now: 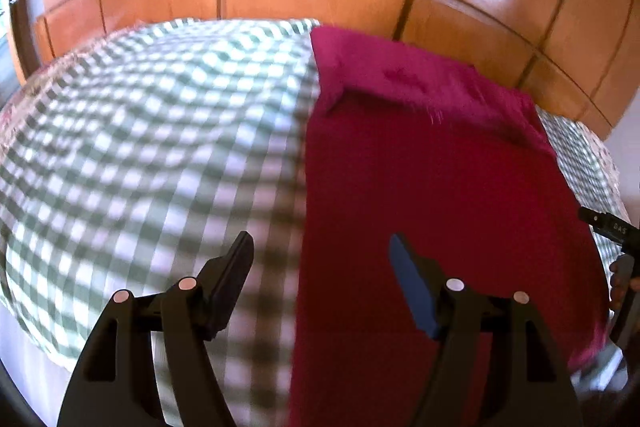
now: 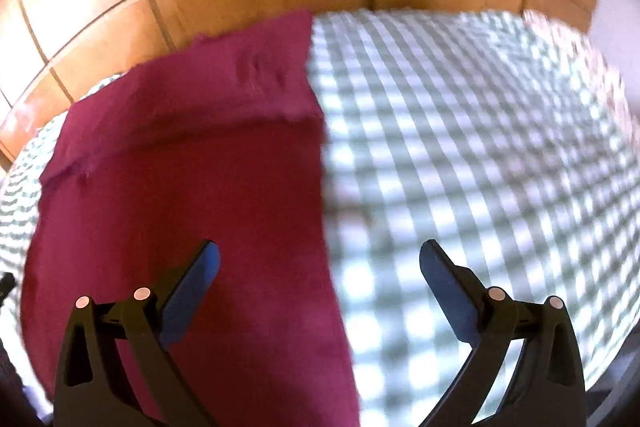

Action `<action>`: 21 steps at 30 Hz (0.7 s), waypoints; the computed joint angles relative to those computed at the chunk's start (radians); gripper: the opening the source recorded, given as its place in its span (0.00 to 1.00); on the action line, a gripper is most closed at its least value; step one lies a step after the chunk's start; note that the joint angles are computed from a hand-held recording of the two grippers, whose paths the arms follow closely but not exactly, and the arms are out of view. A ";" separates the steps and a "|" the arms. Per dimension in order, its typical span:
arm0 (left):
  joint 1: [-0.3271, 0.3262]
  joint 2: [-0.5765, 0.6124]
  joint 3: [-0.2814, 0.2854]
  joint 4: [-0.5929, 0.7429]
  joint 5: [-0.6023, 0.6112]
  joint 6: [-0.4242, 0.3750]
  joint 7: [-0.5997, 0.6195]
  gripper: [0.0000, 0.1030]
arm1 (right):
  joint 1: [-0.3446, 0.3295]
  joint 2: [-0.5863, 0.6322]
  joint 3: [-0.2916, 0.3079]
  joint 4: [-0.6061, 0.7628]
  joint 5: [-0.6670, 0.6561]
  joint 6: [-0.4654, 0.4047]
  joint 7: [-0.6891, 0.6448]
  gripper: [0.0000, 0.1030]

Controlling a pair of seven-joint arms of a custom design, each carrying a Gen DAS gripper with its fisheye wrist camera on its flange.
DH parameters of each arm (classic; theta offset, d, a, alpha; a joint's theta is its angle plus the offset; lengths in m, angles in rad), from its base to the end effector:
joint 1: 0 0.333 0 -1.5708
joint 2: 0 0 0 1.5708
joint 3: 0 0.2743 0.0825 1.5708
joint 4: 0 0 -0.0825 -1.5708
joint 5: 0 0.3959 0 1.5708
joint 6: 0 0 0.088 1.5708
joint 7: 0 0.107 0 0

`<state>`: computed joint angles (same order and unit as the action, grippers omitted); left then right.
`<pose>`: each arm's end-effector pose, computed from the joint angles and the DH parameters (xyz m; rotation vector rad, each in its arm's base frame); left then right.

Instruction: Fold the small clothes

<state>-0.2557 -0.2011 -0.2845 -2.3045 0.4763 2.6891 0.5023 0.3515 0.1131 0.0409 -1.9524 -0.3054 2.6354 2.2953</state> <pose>0.4544 -0.2934 0.4394 -2.0189 1.7428 -0.7763 0.5811 0.2480 0.4373 -1.7375 1.9384 -0.4523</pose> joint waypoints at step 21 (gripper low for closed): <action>-0.325 -0.227 0.261 -0.227 -0.750 0.212 0.716 0.05 | 0.036 -0.342 0.048 -0.345 0.647 0.040 -0.584 0.10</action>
<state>-0.5806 -0.4284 -0.0238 -2.5311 -0.2738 2.9015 1.2179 0.3873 -0.2293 0.0886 -2.2978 0.3418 2.6750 1.7109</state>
